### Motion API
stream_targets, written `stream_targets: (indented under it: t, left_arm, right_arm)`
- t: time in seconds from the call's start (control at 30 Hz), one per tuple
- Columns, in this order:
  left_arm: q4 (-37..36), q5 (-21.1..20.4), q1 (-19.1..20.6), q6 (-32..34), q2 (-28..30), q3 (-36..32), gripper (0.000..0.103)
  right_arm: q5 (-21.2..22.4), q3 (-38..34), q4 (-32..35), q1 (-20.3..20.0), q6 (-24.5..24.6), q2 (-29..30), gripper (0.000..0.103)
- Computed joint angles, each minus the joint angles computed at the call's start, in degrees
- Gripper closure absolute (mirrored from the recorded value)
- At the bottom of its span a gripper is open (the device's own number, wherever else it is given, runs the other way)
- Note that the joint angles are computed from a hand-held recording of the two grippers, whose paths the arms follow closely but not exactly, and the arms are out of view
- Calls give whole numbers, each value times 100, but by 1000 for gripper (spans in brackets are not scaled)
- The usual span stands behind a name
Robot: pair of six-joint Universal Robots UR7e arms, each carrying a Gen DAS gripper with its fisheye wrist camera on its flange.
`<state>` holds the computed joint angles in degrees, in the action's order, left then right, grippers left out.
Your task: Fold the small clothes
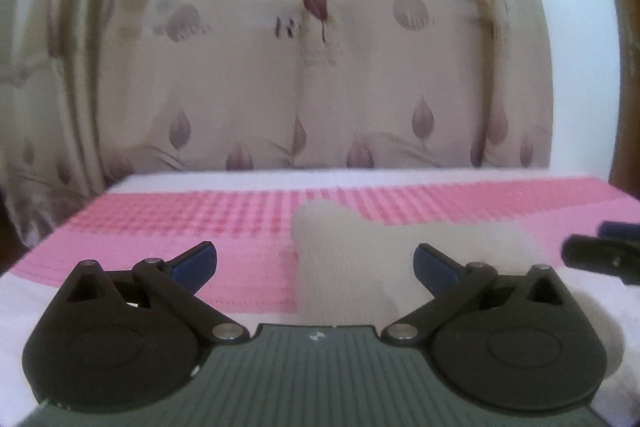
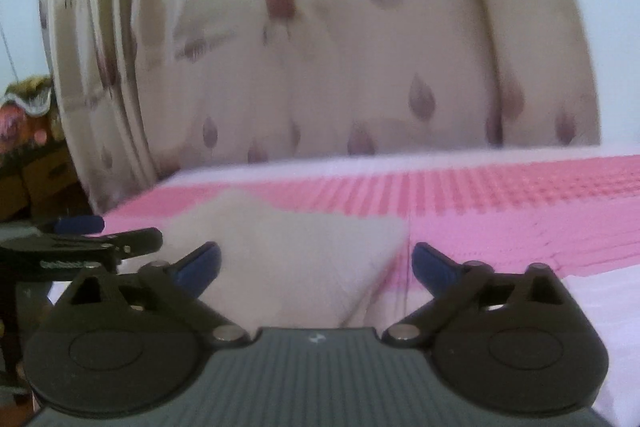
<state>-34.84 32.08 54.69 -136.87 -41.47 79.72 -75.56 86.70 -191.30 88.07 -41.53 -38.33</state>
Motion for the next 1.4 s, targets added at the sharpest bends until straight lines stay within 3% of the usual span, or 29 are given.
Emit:
stream_targets:
  t: [0.13, 0.23, 0.3, 0.47, 0.53, 0.63, 0.8, 0.97, 1.4]
  left_arm:
    - [-983, -87, -173, 433, -194, 429, 0]
    - [-840, -325, -321, 495, -254, 368, 0]
    - [-1425, -336, -415, 981, -351, 595, 0]
    - [-2783, 314, -620, 2107, -633, 1383, 0]
    - [-2928, 604, -689, 2199, -717, 1558, 0]
    - [-3081, 663, -796, 2297, -737, 1634, 0]
    - [-2959, 515, -894, 2099, -733, 1565, 0]
    - [-1990, 327, -921, 1225, -821, 1391, 0]
    - [-1345, 132, -829, 717, -725, 1207, 0]
  right_arm:
    - [165, 467, -559, -7, 2, -176, 0]
    - [-16, 749, -911, 71, -15, -278, 0]
    - [-80, 920, -1240, 94, -65, -322, 0]
    - [117, 1212, -1272, 53, -17, -537, 0]
    - [147, 1317, -1236, 60, -1, -627, 0]
    - [203, 1449, -1305, 57, 21, -723, 0]
    - [252, 1586, -1341, 75, -1, -842, 0]
    - [165, 1702, -1457, 112, -154, -875, 0]
    - [-120, 1740, -1671, 141, -115, -828, 0]
